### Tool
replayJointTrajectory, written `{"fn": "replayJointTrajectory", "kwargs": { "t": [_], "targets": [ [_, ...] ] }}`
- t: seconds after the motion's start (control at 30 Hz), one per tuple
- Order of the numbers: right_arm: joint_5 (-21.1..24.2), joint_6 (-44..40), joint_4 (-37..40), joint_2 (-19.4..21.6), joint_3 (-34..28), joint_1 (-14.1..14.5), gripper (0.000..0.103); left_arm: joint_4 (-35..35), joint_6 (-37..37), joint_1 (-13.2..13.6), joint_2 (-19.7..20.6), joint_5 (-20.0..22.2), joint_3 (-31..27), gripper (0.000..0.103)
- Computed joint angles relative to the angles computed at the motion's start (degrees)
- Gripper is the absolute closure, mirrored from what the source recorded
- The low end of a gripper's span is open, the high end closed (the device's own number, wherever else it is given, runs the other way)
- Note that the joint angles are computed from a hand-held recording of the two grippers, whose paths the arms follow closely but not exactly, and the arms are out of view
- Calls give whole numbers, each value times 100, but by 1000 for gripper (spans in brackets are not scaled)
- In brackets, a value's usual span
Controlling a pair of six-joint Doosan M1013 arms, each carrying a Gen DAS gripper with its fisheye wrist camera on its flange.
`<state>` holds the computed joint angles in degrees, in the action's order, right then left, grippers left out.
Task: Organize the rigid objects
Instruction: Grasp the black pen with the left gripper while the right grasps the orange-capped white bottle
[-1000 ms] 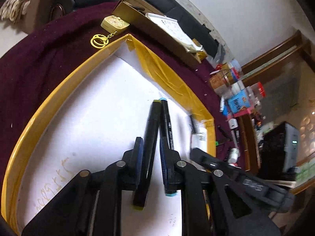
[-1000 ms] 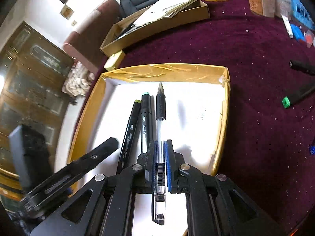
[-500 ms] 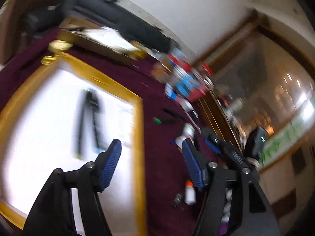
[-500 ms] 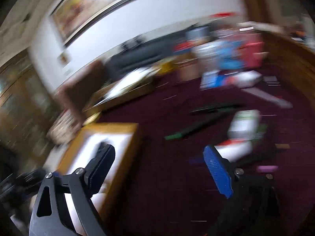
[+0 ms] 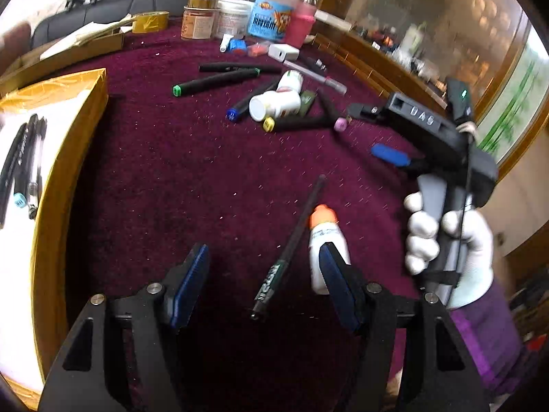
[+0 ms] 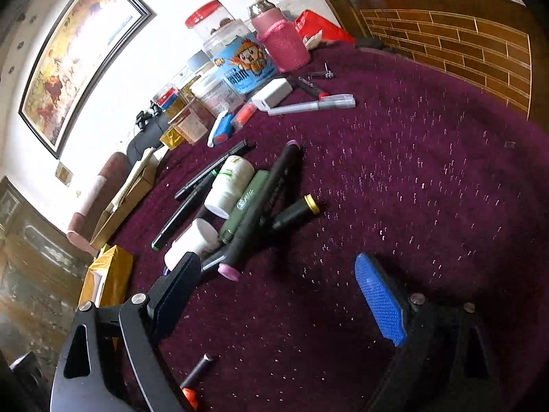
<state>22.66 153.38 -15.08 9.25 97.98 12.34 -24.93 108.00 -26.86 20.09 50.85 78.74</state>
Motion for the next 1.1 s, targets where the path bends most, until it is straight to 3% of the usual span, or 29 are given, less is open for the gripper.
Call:
{"fn": "replayJointTrajectory", "kwargs": {
  "t": [0.1,0.37,0.47,0.53,0.6,0.87,1.0,1.1],
  "targets": [
    [-234,-601,617,-58,107,-64,15,34,260,-20,14,122,22,75],
    [-501,-884,1089,-109,226,-128,15,982,164,-354,50,-40,-5,77],
    [-481,-851,1035,-110,224,-120,15,1417,265,-552,80,-378,17,77],
    [-482,-788,965,-108,226,-114,15,1108,323,-522,122,-379,-19,92],
    [-427,-723,856,-95,200,-99,15,527,474,-396,124,-278,-17,96],
    [-104,-514,403,-33,62,-21,15,-718,664,39,-147,-452,238,97],
    [325,-2262,1737,-56,-94,-68,16,-1010,812,160,-246,-555,350,97],
    [815,-2930,1613,-151,-212,137,16,-1274,961,228,-263,-591,408,97]
  ]
}}
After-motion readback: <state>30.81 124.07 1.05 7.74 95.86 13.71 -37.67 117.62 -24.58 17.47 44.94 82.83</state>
